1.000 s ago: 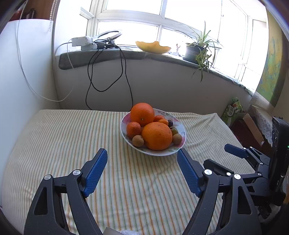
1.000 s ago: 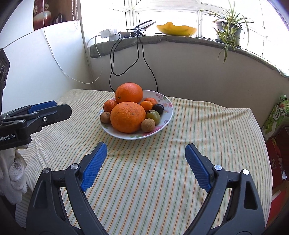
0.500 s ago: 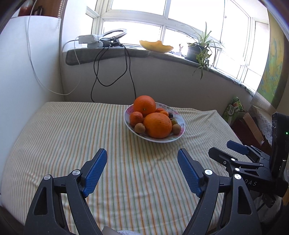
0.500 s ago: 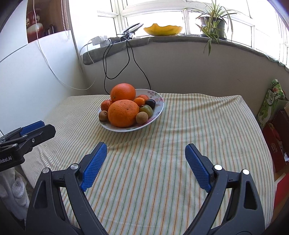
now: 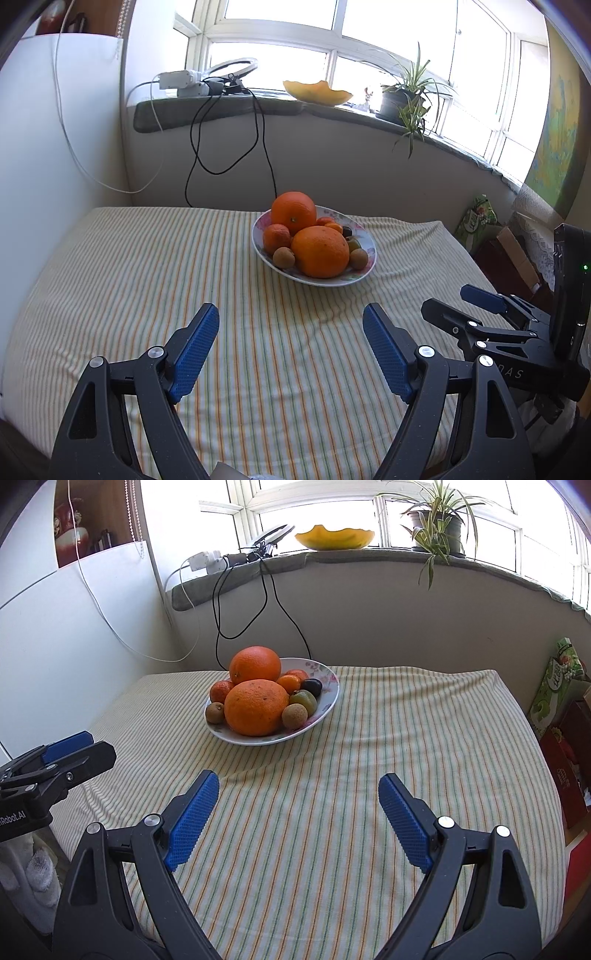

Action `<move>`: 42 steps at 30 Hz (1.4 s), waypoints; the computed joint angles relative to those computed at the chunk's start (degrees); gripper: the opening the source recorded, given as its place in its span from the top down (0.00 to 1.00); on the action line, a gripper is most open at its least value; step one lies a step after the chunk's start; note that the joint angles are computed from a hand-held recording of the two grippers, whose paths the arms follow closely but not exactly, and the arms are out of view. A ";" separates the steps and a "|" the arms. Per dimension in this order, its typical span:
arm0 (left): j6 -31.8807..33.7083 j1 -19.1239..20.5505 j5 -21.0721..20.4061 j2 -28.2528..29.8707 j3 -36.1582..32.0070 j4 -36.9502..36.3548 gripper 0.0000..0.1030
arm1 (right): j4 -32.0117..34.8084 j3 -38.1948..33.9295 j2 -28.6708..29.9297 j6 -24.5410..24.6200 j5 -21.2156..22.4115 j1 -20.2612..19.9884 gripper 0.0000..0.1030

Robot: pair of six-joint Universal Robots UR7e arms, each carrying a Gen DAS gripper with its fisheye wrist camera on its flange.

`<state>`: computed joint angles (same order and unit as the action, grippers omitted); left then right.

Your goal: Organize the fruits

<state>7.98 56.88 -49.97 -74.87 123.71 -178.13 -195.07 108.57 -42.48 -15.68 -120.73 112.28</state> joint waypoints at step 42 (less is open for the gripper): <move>0.13 0.63 0.89 0.42 -0.32 -0.24 0.22 | 0.72 0.00 0.22 0.17 -0.20 -0.38 0.12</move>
<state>8.11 57.51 -49.08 -74.45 123.40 -178.37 -194.35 108.57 -42.26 -15.51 -120.93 111.90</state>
